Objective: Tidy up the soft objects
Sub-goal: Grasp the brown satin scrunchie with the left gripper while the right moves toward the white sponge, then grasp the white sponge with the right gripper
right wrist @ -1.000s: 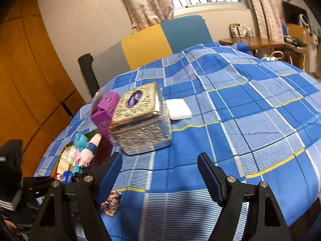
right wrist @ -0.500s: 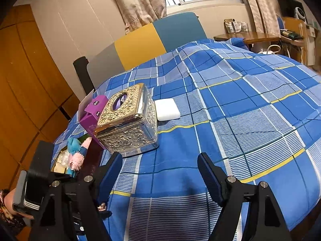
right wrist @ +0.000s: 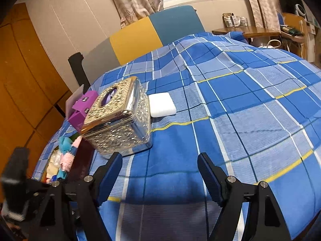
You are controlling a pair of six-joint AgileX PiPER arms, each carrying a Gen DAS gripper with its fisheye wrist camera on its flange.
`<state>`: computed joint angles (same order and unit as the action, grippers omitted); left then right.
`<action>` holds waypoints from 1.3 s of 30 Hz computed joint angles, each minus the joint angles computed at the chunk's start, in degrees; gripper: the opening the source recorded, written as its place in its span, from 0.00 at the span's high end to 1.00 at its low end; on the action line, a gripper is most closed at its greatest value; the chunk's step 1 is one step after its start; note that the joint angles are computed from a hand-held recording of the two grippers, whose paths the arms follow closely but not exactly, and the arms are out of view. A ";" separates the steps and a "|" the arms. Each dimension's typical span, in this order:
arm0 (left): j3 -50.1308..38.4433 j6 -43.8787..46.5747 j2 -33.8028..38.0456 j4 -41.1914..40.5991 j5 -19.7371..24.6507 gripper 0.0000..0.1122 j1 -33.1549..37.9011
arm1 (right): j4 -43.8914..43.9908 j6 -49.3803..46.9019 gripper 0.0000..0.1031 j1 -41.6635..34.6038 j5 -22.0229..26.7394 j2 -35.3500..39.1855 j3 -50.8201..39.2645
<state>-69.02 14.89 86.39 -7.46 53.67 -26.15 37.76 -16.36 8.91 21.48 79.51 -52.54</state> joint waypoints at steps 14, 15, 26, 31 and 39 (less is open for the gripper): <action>11.58 3.68 -12.45 -21.08 -10.37 0.90 3.33 | -3.43 5.59 0.33 -7.24 24.80 36.50 -46.78; 11.93 3.29 -12.19 -21.25 -11.08 0.90 3.12 | -2.42 5.91 0.34 -7.80 27.22 38.82 -49.70; 12.77 6.28 -11.69 -23.11 -14.74 0.90 1.02 | 8.69 10.78 0.73 -10.39 39.63 52.93 -65.55; 13.28 9.76 -11.34 -27.74 -14.93 0.90 2.98 | 14.04 6.83 0.79 -15.87 38.34 50.59 -60.61; 14.20 12.68 -11.26 -33.89 -16.21 0.90 5.61 | -2.79 6.78 0.02 -16.38 25.71 40.11 -51.14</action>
